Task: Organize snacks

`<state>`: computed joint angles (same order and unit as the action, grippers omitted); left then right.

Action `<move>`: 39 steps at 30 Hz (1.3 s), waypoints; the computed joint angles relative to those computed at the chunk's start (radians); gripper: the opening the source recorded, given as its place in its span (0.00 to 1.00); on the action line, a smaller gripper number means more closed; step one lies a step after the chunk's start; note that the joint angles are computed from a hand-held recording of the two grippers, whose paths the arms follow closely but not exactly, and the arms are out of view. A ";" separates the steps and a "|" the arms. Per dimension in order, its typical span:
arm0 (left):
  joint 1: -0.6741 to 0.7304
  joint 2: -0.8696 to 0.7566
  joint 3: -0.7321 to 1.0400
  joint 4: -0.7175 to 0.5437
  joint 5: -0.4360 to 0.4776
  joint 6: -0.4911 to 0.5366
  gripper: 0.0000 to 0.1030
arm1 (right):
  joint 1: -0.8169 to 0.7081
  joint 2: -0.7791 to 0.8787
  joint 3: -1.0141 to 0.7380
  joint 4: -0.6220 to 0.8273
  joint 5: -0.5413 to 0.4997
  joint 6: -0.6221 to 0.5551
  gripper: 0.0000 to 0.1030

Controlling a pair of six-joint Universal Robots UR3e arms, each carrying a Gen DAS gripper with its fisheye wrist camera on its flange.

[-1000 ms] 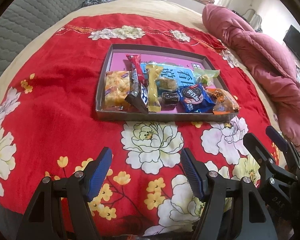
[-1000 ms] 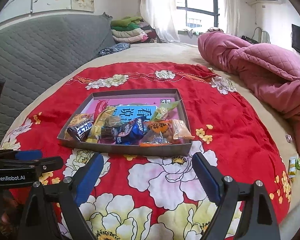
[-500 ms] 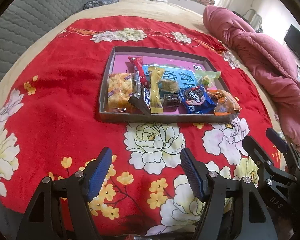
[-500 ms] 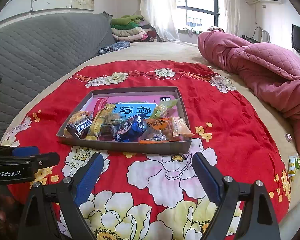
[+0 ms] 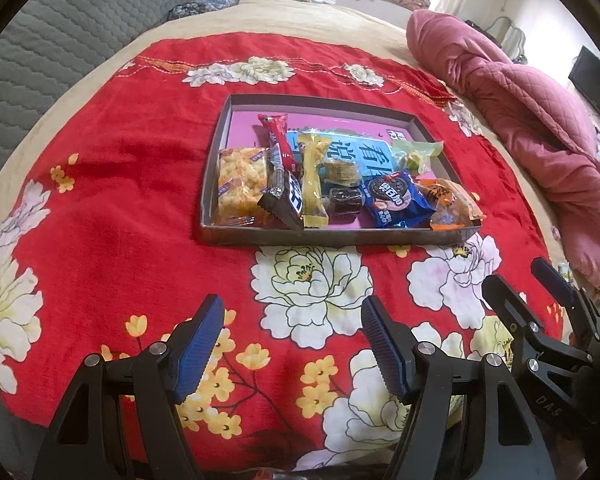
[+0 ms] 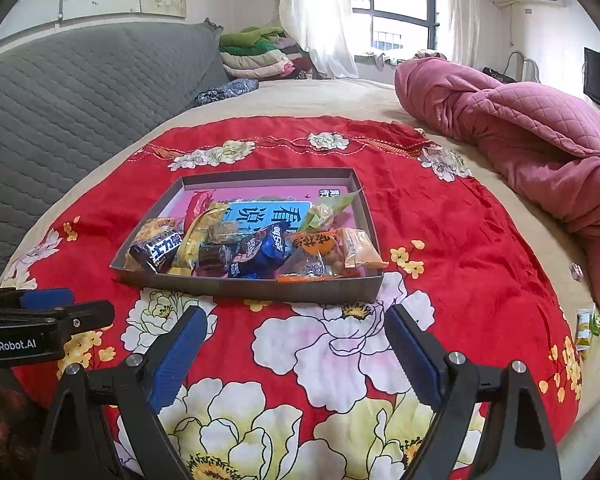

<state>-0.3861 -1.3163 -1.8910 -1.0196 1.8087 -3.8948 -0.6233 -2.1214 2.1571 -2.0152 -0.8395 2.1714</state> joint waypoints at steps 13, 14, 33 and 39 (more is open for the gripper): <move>0.004 0.007 -0.002 -0.006 -0.003 0.005 0.71 | 0.010 0.003 0.006 -0.020 -0.012 0.010 0.87; 0.004 0.010 -0.001 -0.009 -0.003 0.006 0.71 | 0.012 0.005 0.005 -0.023 -0.015 0.012 0.87; -0.008 0.014 0.012 -0.028 0.001 0.008 0.71 | 0.027 0.019 0.002 -0.054 -0.029 0.039 0.88; -0.018 -0.002 0.024 -0.036 0.015 0.004 0.71 | 0.025 0.025 -0.003 -0.047 -0.032 0.038 0.88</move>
<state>-0.4042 -1.3184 -1.8673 -1.0561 1.8235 -3.8904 -0.5986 -2.0964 2.1539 -2.0617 -0.8718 2.2098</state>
